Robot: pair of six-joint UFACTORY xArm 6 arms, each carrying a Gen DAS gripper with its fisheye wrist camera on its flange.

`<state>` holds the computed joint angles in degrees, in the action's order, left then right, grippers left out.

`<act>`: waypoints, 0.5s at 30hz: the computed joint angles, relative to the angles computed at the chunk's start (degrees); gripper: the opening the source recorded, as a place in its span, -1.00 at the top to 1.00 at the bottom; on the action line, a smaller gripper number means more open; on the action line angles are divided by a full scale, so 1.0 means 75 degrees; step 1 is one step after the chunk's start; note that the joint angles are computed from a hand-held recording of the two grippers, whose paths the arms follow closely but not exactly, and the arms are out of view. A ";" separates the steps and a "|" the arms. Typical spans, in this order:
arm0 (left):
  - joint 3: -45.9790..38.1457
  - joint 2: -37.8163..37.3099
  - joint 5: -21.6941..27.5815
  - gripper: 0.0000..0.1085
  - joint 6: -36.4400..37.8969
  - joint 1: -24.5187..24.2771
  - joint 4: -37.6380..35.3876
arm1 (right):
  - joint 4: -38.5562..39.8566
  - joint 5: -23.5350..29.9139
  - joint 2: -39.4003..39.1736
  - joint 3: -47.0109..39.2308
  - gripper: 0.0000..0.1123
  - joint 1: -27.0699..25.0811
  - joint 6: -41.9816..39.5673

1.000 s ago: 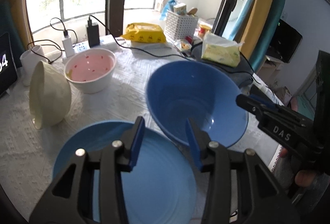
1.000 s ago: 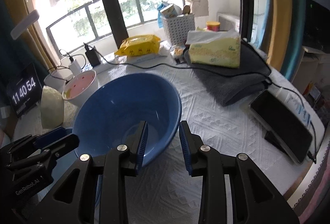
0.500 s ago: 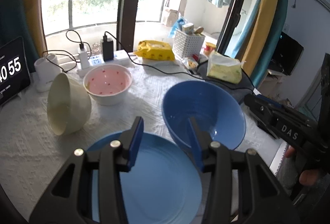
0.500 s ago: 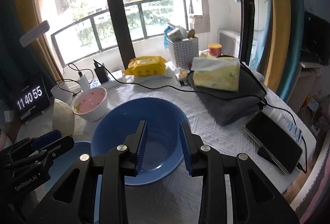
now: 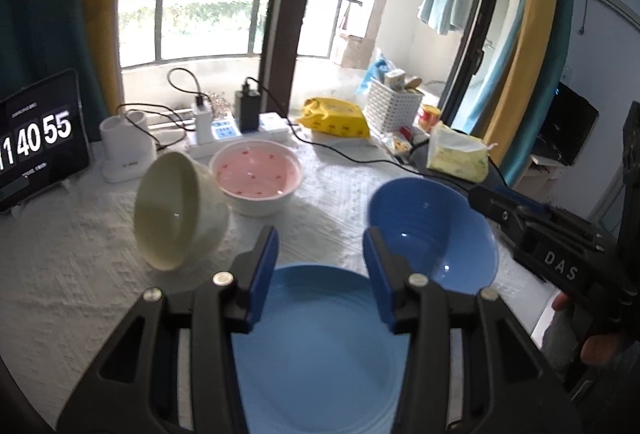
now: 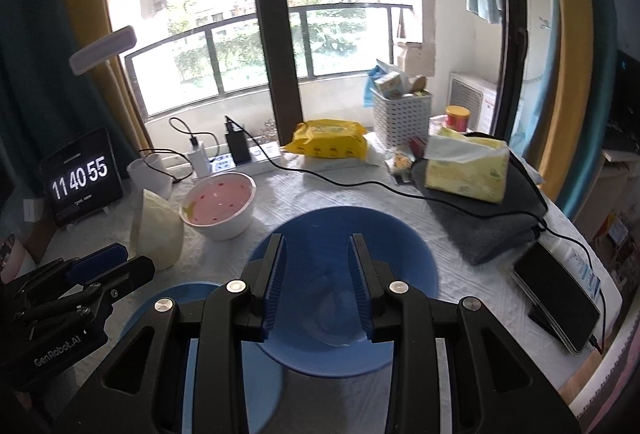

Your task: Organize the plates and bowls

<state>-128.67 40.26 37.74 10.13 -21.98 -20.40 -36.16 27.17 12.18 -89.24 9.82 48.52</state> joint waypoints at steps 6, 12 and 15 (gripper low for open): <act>0.0104 -0.0056 -0.0214 0.16 0.0012 0.0248 -0.0105 | 0.0218 0.0062 0.0461 -0.0625 0.40 0.0268 -0.0398; 0.0283 -0.0128 -0.0405 0.16 0.0029 0.0472 -0.0256 | 0.0486 0.0247 0.0985 -0.1373 0.39 0.0525 -0.0878; 0.0420 -0.0183 -0.0503 0.16 0.0065 0.0589 -0.0349 | 0.0585 0.0373 0.1243 -0.1744 0.39 0.0645 -0.1099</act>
<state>-125.51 38.89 33.97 10.62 -17.56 -23.02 -31.77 29.96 21.50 -102.32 14.66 40.28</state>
